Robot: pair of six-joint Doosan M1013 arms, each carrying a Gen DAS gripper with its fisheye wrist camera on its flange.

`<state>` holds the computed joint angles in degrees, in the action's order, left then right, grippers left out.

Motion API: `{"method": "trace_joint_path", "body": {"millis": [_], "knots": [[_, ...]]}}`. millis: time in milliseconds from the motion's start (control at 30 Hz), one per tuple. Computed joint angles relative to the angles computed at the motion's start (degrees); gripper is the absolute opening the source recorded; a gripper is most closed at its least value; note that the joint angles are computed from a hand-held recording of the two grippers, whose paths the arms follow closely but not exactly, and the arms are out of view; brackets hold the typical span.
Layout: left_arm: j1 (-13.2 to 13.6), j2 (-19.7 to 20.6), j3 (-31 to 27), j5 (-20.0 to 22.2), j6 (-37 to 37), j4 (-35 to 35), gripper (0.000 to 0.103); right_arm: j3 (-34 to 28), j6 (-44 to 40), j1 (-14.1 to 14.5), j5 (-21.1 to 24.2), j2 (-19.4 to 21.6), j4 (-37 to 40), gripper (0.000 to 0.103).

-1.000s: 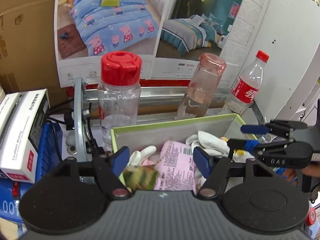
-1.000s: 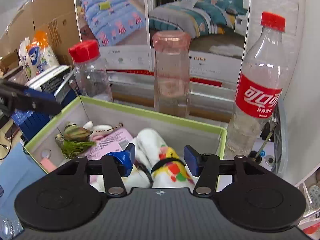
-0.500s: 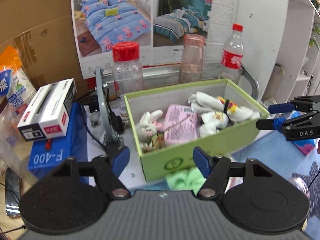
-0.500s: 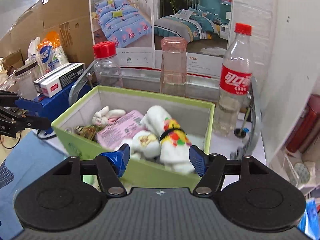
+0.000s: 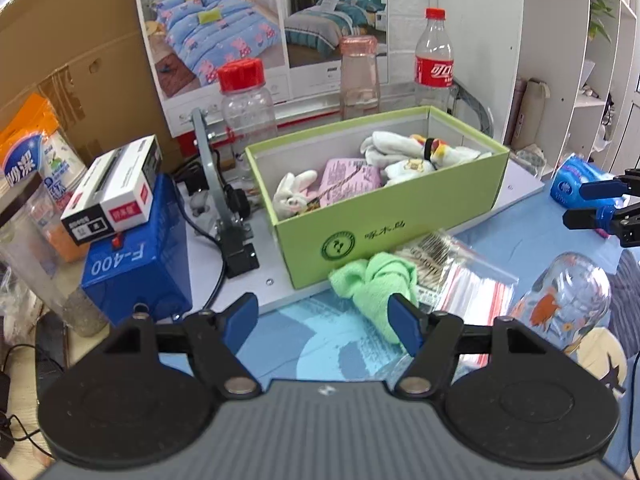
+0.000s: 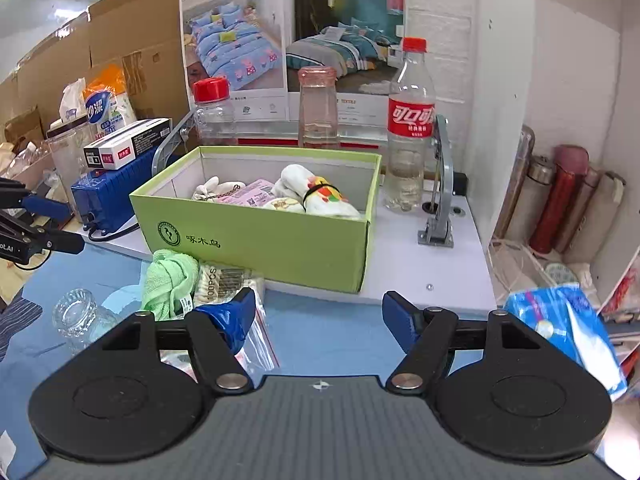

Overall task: Organize soft objects
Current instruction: 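Move the left tool to the green towel while the right tool approaches the zip bags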

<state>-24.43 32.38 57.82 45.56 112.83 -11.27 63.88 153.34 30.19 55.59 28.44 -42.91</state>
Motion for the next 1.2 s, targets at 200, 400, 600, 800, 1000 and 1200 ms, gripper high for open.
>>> {"method": "trace_joint_path", "body": {"millis": [200,400,600,800,1000,1200], "knots": [[0.72,5.86,-9.42,11.26,0.05,-2.87,0.07,1.65,1.96,-0.47,-1.17,-0.08,1.43,0.057],[0.99,17.65,-28.86,31.1,-2.51,-7.56,0.07,3.14,3.39,-1.16,-2.07,-0.68,1.52,0.058],[0.49,27.18,-46.15,43.59,-2.05,-10.91,0.07,4.24,3.4,-1.86,-1.51,-1.08,2.28,0.058],[-1.27,27.17,-44.75,41.83,-2.14,-2.61,0.071,4.28,2.83,-2.66,-2.42,-0.75,4.03,0.058],[1.62,22.32,-34.78,36.19,-7.13,-4.24,0.073,2.59,-2.11,-2.82,-1.74,0.09,6.31,0.059],[4.01,16.75,-24.69,28.52,-11.76,-4.11,0.074,-1.23,-8.0,-3.29,-1.88,1.82,10.89,0.059]]}}
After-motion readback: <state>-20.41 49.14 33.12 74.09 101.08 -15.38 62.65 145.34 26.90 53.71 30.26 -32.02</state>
